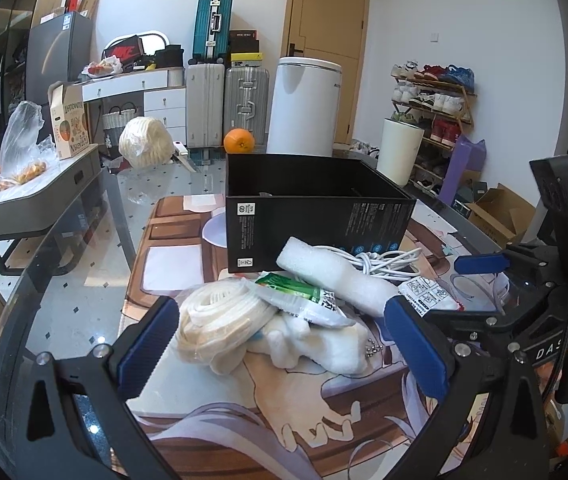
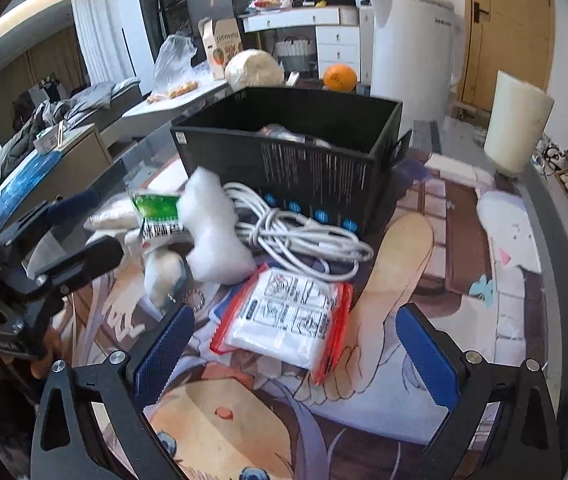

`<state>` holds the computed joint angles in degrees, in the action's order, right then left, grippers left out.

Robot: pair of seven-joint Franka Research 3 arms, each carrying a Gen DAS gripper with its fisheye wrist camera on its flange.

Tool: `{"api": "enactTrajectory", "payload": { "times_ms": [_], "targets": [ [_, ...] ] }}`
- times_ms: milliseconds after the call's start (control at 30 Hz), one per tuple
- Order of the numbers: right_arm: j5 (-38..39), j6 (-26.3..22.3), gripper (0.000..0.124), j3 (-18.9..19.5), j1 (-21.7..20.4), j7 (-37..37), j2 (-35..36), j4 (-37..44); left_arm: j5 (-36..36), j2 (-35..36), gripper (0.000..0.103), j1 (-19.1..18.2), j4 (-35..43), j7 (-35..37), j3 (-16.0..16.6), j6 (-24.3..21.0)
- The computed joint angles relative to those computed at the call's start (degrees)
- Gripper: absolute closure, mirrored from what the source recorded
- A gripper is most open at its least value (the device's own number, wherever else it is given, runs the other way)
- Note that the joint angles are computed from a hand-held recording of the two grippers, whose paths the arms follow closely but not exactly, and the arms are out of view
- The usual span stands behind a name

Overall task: Organize soft objects
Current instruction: 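Move the right gripper toward the white packet with red edges, then close the right gripper on the red-edged white packet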

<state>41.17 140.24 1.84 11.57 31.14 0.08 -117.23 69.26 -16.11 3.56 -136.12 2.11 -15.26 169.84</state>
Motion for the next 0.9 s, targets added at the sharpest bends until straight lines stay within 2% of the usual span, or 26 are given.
{"api": "enactTrajectory", "payload": {
  "times_ms": [400, 733, 900],
  "targets": [
    [-6.4, 2.7, 0.022, 0.9, 1.1, 6.5, 1.9, -0.1, -0.7, -0.1, 0.0, 0.3, -0.4, 0.4, 0.1, 1.1],
    [-7.1, 5.1, 0.022, 1.2, 1.4, 6.8, 1.7, -1.1, -0.9, 0.0, 0.0, 0.1, -0.2, 0.9, -0.3, -0.1],
    [-5.3, 6.1, 0.034, 1.2, 1.5, 5.0, 0.7, -2.3, -0.8, 0.1, 0.0, -0.1, -0.1, 1.0, -0.2, -0.3]
  ]
}}
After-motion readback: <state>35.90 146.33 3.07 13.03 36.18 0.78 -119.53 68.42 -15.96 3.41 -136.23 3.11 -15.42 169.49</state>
